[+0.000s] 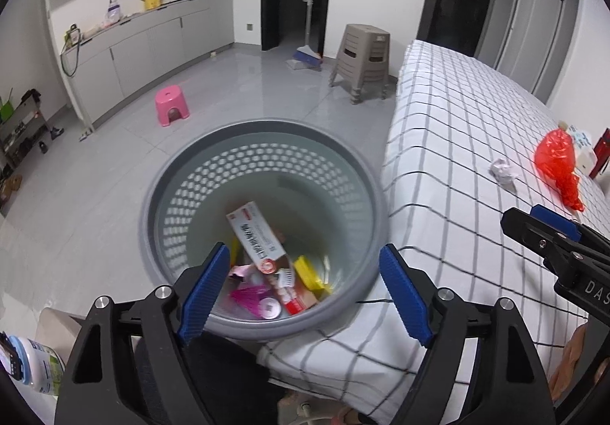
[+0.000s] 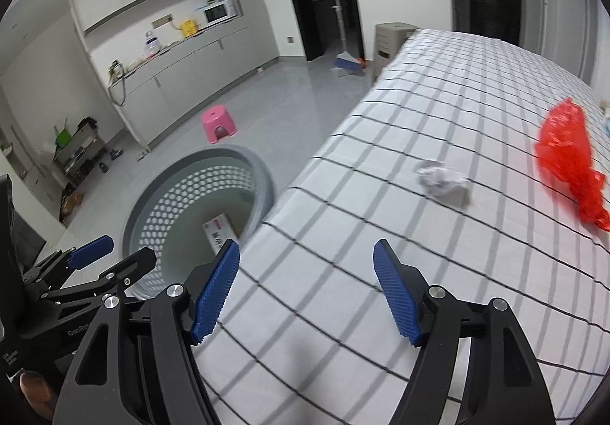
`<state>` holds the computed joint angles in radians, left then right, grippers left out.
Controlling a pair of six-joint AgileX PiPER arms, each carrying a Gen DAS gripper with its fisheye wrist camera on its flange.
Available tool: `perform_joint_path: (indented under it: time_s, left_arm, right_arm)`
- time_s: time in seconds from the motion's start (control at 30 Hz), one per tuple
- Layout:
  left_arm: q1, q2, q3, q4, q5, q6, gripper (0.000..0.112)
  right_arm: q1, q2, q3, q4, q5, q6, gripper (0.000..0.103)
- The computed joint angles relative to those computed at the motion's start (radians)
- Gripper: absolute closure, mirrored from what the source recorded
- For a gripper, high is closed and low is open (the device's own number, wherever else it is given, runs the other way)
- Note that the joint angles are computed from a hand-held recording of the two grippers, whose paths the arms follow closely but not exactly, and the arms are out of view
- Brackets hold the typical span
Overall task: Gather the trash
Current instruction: 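Withdraw both open grippers from the basket back over the bed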
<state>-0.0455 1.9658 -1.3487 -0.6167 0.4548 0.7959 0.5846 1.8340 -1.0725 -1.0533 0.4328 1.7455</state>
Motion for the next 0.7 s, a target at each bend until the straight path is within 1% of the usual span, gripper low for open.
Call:
perform_joint_path:
  time_s: [0.23,0.43,0.53,0.7]
  left_arm:
    - [-0.092,-0.014,0.002,0.028,-0.005,-0.052,0.032]
    - [-0.164,-0.026,0.004,0.033,-0.028,-0.075,0.027]
    - [-0.203,-0.007,-0.027,0.068,-0.018,-0.122,0.027]
    - [-0.273,0.027,-0.072,0.157,-0.023,-0.224,0.027]
  right_arm:
    - [-0.029,-0.133,0.167,-0.079,0.056,0.108,0.03]
    - [-0.083,-0.243,0.324,-0.126,0.07,0.197,0.03]
    - [-0.117,-0.291,0.399,-0.164,0.074,0.251,0.029]
    - [-0.213,-0.359,0.511,-0.223,0.039,0.323,0.029]
